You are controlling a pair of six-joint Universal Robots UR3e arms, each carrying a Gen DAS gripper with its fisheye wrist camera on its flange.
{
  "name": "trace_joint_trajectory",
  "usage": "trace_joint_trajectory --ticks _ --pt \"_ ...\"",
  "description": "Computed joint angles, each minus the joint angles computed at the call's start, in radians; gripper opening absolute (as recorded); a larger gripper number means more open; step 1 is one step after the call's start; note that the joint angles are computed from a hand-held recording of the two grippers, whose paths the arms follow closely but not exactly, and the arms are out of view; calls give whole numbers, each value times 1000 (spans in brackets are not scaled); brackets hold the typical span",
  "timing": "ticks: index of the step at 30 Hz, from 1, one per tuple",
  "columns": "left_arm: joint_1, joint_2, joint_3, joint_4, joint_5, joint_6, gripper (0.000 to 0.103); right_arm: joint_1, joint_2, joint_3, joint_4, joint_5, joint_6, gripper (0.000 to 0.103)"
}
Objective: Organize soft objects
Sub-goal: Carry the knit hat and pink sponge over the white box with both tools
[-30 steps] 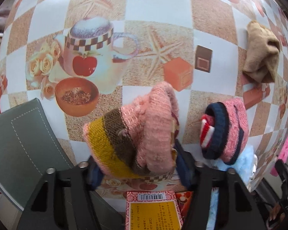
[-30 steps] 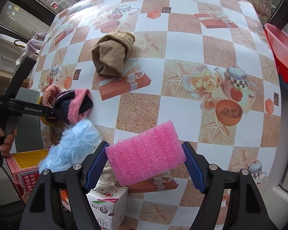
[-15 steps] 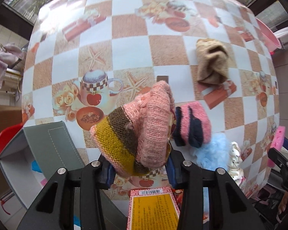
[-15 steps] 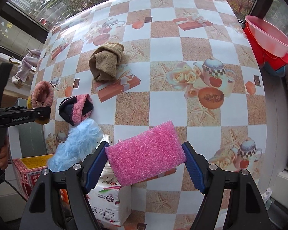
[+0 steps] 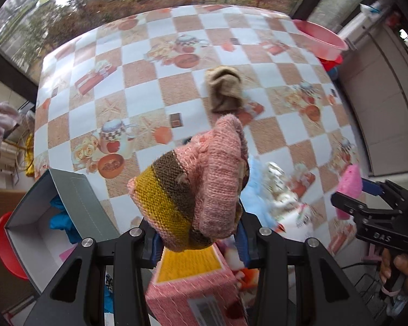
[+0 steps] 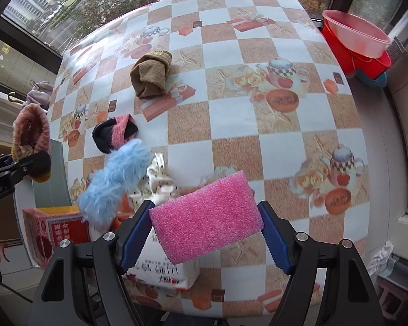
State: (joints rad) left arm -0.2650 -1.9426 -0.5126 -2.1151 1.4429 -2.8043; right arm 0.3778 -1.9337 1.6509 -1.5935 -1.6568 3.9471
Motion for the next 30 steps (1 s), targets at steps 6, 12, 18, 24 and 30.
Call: trace_joint_trajectory --ticks 6,12,18,24,30 --pt "-26 151 -102 -44 -64 117 46 197 3 -32 76 -86 264 78" --pt "-6 291 -181 -132 -128 225 46 408 82 -120 152 -142 529 78" --pt "82 461 -292 -234 -167 367 46 569 217 -243 186 -167 699 78" --pt "273 601 -366 -352 -176 544 46 658 361 -378 191 -174 748 78" --pt "599 702 -393 -493 -171 763 46 687 518 -548 193 -158 686 78"
